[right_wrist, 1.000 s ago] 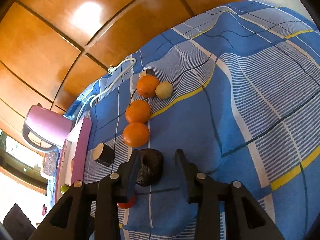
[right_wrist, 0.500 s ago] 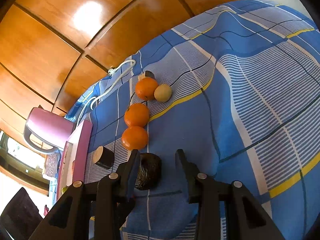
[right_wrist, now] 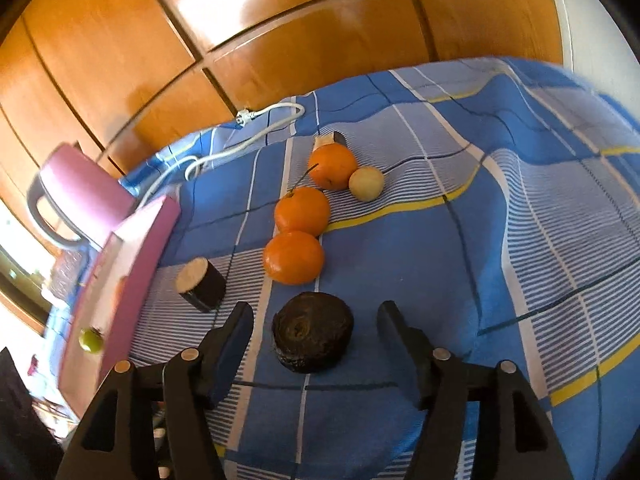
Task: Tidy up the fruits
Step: 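Grasp the red tomato with the left tool while the right tool holds the avocado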
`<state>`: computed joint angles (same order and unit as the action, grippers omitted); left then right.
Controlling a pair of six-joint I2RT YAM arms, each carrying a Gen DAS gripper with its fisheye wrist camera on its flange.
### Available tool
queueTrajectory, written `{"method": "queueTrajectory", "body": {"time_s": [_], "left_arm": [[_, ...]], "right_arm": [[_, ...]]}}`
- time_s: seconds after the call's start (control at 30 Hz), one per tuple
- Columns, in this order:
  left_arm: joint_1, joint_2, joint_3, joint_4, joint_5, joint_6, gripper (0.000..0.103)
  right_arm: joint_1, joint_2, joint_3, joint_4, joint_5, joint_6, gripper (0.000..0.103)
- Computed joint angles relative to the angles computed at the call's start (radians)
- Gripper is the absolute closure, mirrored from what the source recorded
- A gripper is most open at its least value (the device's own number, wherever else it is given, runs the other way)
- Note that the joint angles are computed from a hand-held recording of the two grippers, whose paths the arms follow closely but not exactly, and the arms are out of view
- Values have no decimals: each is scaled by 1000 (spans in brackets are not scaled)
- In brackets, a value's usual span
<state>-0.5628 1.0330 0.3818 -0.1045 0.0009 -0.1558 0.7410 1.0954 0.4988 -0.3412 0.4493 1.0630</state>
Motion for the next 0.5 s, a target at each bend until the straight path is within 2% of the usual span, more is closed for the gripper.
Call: {"method": "queueTrajectory", "body": {"time_s": [0.13, 0.5], "left_arm": [[-14, -11, -43, 62, -29, 17, 73], [27, -23, -62, 90, 27, -5, 74]], "right_arm": [[33, 40, 18, -21, 47, 15, 37], [91, 158, 94, -88, 132, 47, 37]]}}
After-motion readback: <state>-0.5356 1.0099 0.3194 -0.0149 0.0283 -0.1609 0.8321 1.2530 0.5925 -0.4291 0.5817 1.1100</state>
